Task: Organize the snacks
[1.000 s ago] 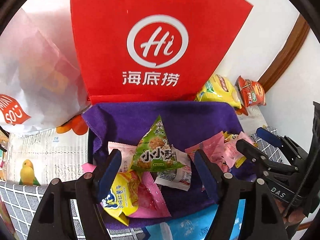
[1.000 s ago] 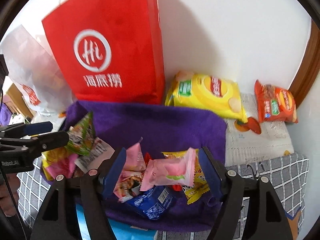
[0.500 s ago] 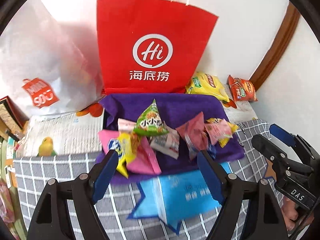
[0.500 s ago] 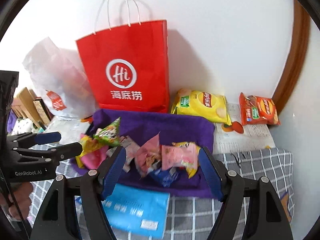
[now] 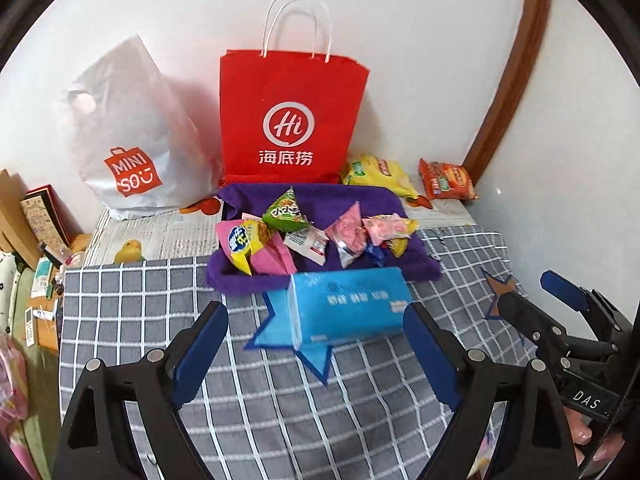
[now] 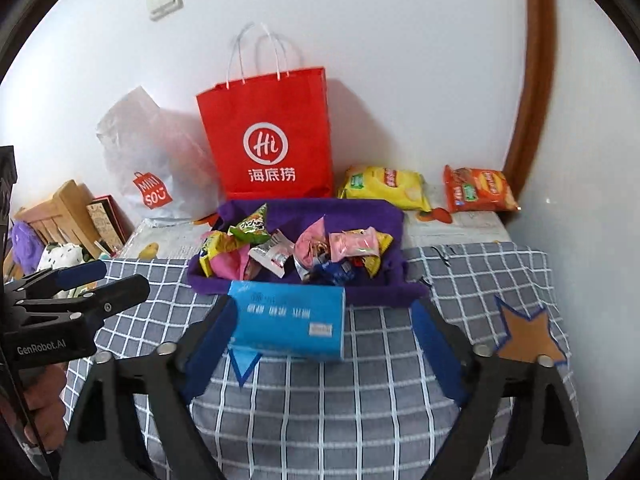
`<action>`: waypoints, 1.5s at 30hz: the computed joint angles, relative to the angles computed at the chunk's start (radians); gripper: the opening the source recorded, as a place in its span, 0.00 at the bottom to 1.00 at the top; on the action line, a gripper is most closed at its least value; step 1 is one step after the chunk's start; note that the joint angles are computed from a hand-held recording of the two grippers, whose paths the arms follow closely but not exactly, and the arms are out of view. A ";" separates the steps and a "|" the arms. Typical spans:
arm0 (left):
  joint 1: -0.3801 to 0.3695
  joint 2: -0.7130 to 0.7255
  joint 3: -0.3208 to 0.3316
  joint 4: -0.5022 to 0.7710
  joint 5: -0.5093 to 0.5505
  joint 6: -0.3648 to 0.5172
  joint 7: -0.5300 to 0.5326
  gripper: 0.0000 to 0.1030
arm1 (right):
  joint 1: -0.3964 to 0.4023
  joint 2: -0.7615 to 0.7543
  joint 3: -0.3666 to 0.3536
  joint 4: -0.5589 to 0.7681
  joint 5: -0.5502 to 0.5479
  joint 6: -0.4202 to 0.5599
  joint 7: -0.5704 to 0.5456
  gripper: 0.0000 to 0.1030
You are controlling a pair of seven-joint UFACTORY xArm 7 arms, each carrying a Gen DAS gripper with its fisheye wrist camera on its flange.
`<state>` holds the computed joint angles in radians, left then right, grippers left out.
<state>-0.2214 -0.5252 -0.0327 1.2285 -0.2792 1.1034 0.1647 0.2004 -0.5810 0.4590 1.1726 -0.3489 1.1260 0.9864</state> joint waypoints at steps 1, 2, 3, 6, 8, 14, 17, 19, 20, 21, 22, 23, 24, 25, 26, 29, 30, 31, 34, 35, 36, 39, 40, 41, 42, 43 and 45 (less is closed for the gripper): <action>-0.001 -0.022 0.000 -0.012 -0.001 0.002 -0.002 0.88 | 0.003 -0.026 0.010 -0.006 -0.001 0.019 0.012 0.91; -0.001 -0.048 -0.002 -0.027 -0.001 0.001 -0.005 0.90 | 0.001 -0.045 0.023 -0.008 -0.003 0.039 0.025 0.92; -0.001 -0.074 -0.003 -0.043 0.000 -0.001 -0.007 0.93 | -0.001 -0.061 0.033 -0.009 -0.004 0.058 0.032 0.93; -0.009 -0.150 -0.009 -0.088 0.007 0.000 -0.011 0.99 | -0.005 -0.116 0.061 -0.012 -0.008 0.114 0.035 0.97; -0.008 -0.187 -0.021 -0.108 0.024 0.013 -0.022 0.99 | -0.006 -0.148 0.065 -0.022 0.004 0.120 0.035 1.00; -0.018 -0.282 -0.028 -0.156 0.046 0.035 -0.038 0.99 | -0.023 -0.249 0.086 -0.037 0.059 0.162 0.043 1.00; -0.016 -0.311 -0.030 -0.170 0.057 0.038 -0.049 0.99 | -0.041 -0.283 0.104 -0.036 0.082 0.182 0.042 1.00; -0.018 -0.321 -0.025 -0.171 0.059 0.045 -0.051 0.99 | -0.055 -0.295 0.118 -0.032 0.091 0.197 0.034 1.00; -0.018 -0.325 -0.022 -0.172 0.058 0.047 -0.051 0.99 | -0.061 -0.303 0.123 -0.033 0.098 0.200 0.034 1.00; -0.018 -0.329 -0.020 -0.172 0.058 0.050 -0.053 0.99 | -0.064 -0.312 0.125 -0.035 0.106 0.201 0.035 1.00; -0.017 -0.333 -0.018 -0.172 0.059 0.052 -0.054 0.99 | -0.067 -0.319 0.127 -0.036 0.116 0.202 0.036 1.00; -0.016 -0.336 -0.018 -0.172 0.061 0.053 -0.055 0.99 | -0.071 -0.325 0.129 -0.037 0.121 0.203 0.035 1.00; -0.015 -0.339 -0.019 -0.171 0.065 0.054 -0.054 0.99 | -0.076 -0.329 0.133 -0.037 0.125 0.204 0.034 1.00; -0.014 -0.341 -0.019 -0.170 0.067 0.055 -0.054 0.99 | -0.081 -0.333 0.136 -0.036 0.129 0.205 0.031 1.00; -0.014 -0.342 -0.018 -0.169 0.067 0.056 -0.054 0.99 | -0.086 -0.335 0.139 -0.033 0.133 0.207 0.029 1.00; -0.015 -0.348 -0.015 -0.165 0.060 0.062 -0.061 0.99 | -0.101 -0.341 0.151 -0.024 0.140 0.212 0.022 1.00; -0.015 -0.348 -0.016 -0.163 0.060 0.064 -0.063 0.99 | -0.105 -0.343 0.153 -0.023 0.143 0.213 0.020 1.00; -0.015 -0.349 -0.017 -0.161 0.061 0.065 -0.064 0.99 | -0.107 -0.345 0.154 -0.022 0.146 0.214 0.017 1.00; -0.016 -0.350 -0.018 -0.159 0.060 0.066 -0.066 0.99 | -0.114 -0.349 0.158 -0.019 0.155 0.214 0.008 1.00; -0.015 -0.349 -0.019 -0.156 0.061 0.068 -0.067 0.99 | -0.116 -0.349 0.160 -0.017 0.157 0.215 0.005 1.00; -0.015 -0.349 -0.019 -0.155 0.062 0.069 -0.068 0.99 | -0.118 -0.351 0.161 -0.018 0.159 0.214 0.002 1.00; -0.015 -0.349 -0.019 -0.154 0.063 0.068 -0.067 0.99 | -0.122 -0.356 0.162 -0.018 0.166 0.213 -0.001 1.00; -0.014 -0.349 -0.020 -0.153 0.064 0.068 -0.068 0.99 | -0.124 -0.357 0.163 -0.017 0.167 0.213 -0.003 1.00; -0.014 -0.348 -0.020 -0.152 0.065 0.069 -0.068 0.99 | -0.127 -0.358 0.165 -0.016 0.168 0.213 -0.004 1.00; -0.014 -0.348 -0.021 -0.151 0.066 0.069 -0.068 0.99 | -0.128 -0.359 0.165 -0.016 0.170 0.212 -0.004 1.00; -0.014 -0.348 -0.020 -0.151 0.066 0.068 -0.068 0.99 | -0.130 -0.360 0.164 -0.016 0.172 0.211 -0.006 1.00; -0.014 -0.349 -0.020 -0.151 0.066 0.068 -0.069 0.99 | -0.132 -0.360 0.164 -0.016 0.175 0.209 -0.008 1.00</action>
<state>-0.2352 -0.8744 -0.0524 1.0775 -0.2136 1.1719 0.0957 0.0682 -0.9408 0.6232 1.1570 -0.1744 1.3351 0.9783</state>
